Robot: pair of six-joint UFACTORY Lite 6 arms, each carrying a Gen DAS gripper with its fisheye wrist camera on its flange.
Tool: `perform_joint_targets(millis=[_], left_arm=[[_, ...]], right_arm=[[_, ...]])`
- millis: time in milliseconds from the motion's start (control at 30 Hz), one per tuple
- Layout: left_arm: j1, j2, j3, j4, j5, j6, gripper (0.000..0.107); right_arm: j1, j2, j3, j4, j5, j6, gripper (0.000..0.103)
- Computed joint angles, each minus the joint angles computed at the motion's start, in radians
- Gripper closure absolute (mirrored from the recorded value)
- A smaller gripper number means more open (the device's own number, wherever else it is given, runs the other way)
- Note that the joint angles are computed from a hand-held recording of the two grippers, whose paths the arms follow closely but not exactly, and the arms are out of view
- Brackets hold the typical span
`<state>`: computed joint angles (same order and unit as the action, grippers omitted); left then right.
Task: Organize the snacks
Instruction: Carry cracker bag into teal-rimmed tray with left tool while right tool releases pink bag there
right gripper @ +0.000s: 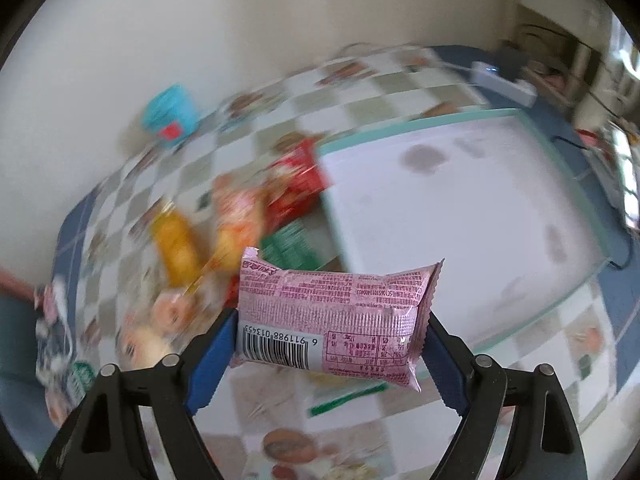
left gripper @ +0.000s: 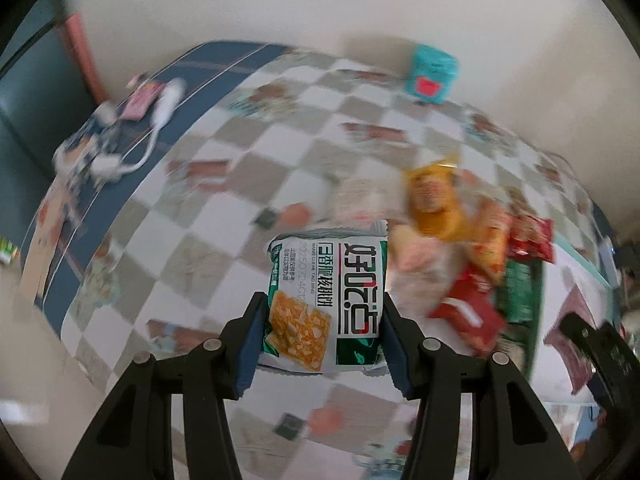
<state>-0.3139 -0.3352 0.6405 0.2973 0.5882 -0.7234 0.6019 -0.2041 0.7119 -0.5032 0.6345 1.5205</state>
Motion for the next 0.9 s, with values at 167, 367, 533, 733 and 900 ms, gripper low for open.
perform_joint_targets(millis=[167, 367, 533, 733, 900], left_arm=[[-0.214, 0.158, 0.186, 0.033, 0.046, -0.101, 0.052], [-0.386, 0.436, 0.482, 0.009, 0.095, -0.121, 0.052], [-0.481, 0.7, 0.782, -0.11, 0.121, -0.006, 0.052], [-0.556, 0.977, 1.109, -0.127, 0.167, 0.015, 0.052], [-0.562, 1.141, 1.312, -0.133, 0.187, 0.032, 0.052]], right_arm=[[-0.145, -0.106, -0.053, 0.02, 0.045, -0.06, 0.014], [-0.355, -0.176, -0.1, 0.03, 0.077, -0.148, 0.014], [-0.609, -0.183, -0.138, 0.062, 0.025, -0.298, 0.014], [-0.809, -0.125, -0.138, 0.079, -0.056, -0.406, 0.014], [-0.908, -0.054, -0.118, 0.059, -0.111, -0.425, 0.014]])
